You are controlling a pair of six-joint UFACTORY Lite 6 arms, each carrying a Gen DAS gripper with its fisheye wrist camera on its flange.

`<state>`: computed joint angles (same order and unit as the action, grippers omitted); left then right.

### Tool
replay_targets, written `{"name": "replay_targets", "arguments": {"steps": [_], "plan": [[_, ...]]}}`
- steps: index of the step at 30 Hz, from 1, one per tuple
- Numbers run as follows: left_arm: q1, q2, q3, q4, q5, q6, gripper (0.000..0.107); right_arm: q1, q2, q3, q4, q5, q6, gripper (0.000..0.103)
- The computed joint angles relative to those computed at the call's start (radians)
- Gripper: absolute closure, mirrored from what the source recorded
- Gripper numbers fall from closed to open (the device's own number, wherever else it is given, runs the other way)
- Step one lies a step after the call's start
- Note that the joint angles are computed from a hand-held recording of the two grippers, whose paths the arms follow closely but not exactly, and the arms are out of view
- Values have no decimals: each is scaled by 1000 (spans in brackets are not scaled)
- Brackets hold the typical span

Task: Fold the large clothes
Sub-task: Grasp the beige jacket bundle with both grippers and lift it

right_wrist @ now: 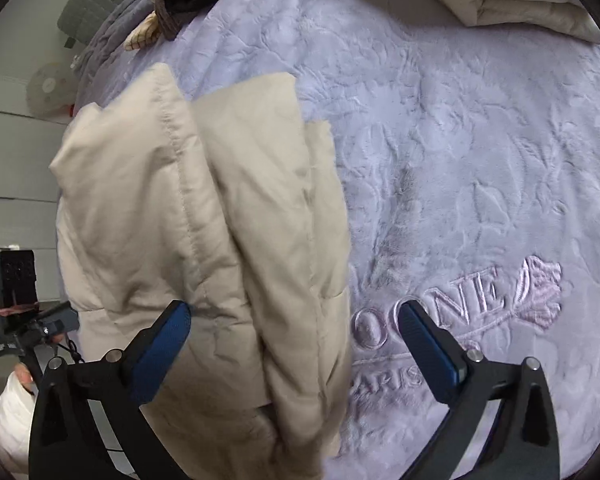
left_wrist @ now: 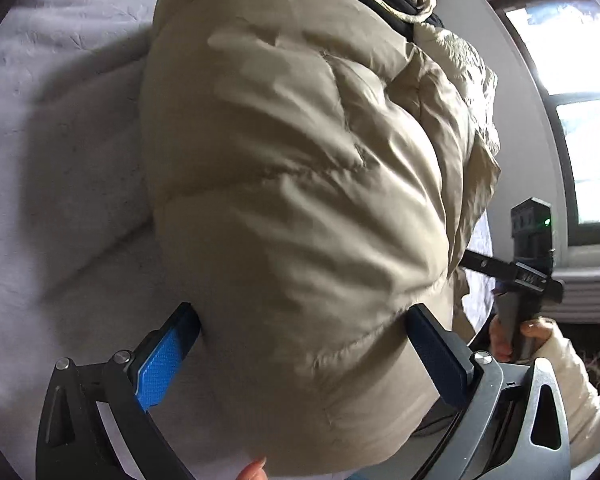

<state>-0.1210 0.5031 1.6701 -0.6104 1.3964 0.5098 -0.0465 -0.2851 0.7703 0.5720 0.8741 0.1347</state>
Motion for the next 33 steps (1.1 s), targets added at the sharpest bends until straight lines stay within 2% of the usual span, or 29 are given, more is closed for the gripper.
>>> {"name": "replay_targets", "arguments": {"steps": [4, 9, 16, 20, 25, 27, 29, 31, 33], "plan": [[40, 38, -27, -39, -18, 39, 4, -90, 80, -46, 241, -1, -297, 0], [88, 117, -31, -94, 15, 102, 4, -126, 260, -51, 513, 25, -627, 0], [92, 126, -122, -177, -36, 143, 4, -110, 465, 6, 736, 102, -878, 0], [83, 123, -171, -208, -64, 122, 4, -64, 519, 35, 775, 97, -890, 0], [42, 84, -172, -181, -66, 82, 4, -45, 497, 13, 806, 69, -840, 0], [26, 56, -175, -167, -69, 87, 9, -35, 483, 6, 812, 62, -813, 3], [28, 39, -173, -165, -59, 86, 12, -30, 473, -1, 823, 62, -805, 11], [40, 27, -179, -166, -51, 93, 13, -31, 443, -32, 857, 70, -815, 25], [33, 22, -187, -169, -62, 96, 13, -15, 414, -51, 874, 62, -815, 30]]}}
